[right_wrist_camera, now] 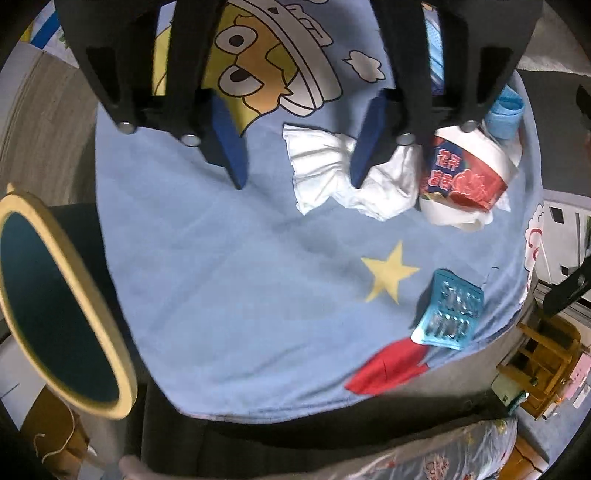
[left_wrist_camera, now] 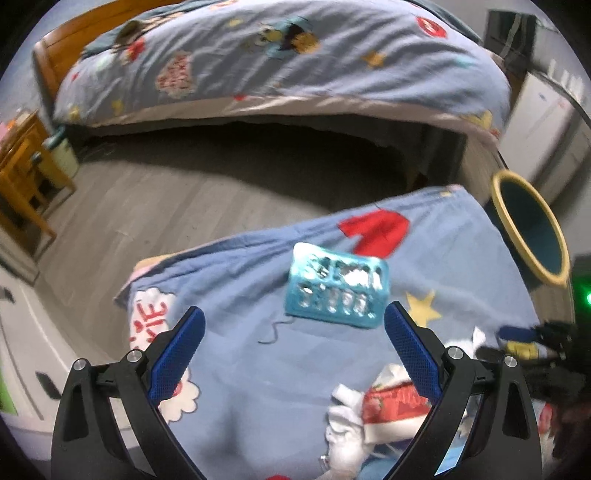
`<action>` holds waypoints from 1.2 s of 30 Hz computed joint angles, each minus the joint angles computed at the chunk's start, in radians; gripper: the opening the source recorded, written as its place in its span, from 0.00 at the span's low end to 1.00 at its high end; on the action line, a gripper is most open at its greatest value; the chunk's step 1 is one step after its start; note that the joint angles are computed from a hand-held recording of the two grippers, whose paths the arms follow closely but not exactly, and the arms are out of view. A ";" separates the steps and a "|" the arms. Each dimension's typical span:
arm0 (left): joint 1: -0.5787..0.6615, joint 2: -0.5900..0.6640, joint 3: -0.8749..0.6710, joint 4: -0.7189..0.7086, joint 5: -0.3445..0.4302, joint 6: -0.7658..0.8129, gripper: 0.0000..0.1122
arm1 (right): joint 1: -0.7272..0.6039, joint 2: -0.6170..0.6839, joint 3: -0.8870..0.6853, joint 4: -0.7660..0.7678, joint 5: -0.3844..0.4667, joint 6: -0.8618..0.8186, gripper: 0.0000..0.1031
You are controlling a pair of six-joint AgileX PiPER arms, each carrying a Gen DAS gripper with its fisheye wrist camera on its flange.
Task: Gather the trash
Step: 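Grasp the red-and-white paper wrapper with the left tool while the right tool grasps the white tissue, then carry the wrapper and tissue over the bin and open both tools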
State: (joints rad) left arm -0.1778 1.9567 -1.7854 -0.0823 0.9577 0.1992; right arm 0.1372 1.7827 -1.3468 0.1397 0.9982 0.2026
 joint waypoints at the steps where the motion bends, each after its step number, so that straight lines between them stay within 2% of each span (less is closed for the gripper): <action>1: -0.003 0.000 0.005 -0.007 0.003 0.016 0.86 | -0.003 0.006 -0.003 0.010 0.003 -0.009 0.36; 5: -0.010 -0.004 0.028 -0.058 0.027 0.073 0.85 | 0.006 0.017 -0.010 0.003 0.011 -0.033 0.18; 7: -0.014 -0.007 0.037 -0.095 0.045 0.110 0.84 | 0.000 0.017 -0.012 0.011 0.019 -0.040 0.05; 11: -0.027 -0.019 0.068 -0.155 0.069 0.191 0.82 | -0.024 0.003 -0.016 0.026 0.020 -0.046 0.02; 15: -0.064 -0.004 0.076 -0.125 0.096 0.211 0.69 | -0.049 -0.010 -0.020 0.047 0.014 -0.048 0.02; 19: -0.098 0.011 0.091 -0.095 0.110 0.218 0.50 | -0.065 -0.020 -0.018 0.052 0.010 -0.050 0.02; 24: -0.145 0.009 0.131 -0.056 0.102 0.256 0.38 | -0.099 -0.025 -0.022 0.089 0.016 -0.087 0.02; 26: -0.153 0.006 0.130 -0.043 0.094 0.256 0.27 | -0.098 -0.013 -0.021 0.119 0.019 -0.093 0.02; 27: -0.150 0.013 0.113 -0.045 0.111 0.254 0.27 | -0.090 -0.011 -0.019 0.115 0.018 -0.087 0.04; 29: -0.145 0.021 0.088 -0.031 0.128 0.241 0.26 | -0.079 -0.009 -0.013 0.103 0.012 -0.083 0.18; 30: -0.144 0.024 0.076 -0.019 0.127 0.236 0.24 | -0.075 -0.008 -0.008 0.105 0.007 -0.081 0.30; 31: -0.140 0.023 0.069 -0.011 0.123 0.232 0.22 | -0.069 -0.007 -0.003 0.109 0.001 -0.081 0.36; 34: -0.123 0.030 0.035 0.012 0.123 0.196 0.15 | -0.034 0.009 -0.006 0.070 0.001 -0.076 0.37; 36: -0.111 0.033 0.018 0.022 0.123 0.186 0.15 | -0.001 0.016 -0.006 0.025 0.000 -0.070 0.37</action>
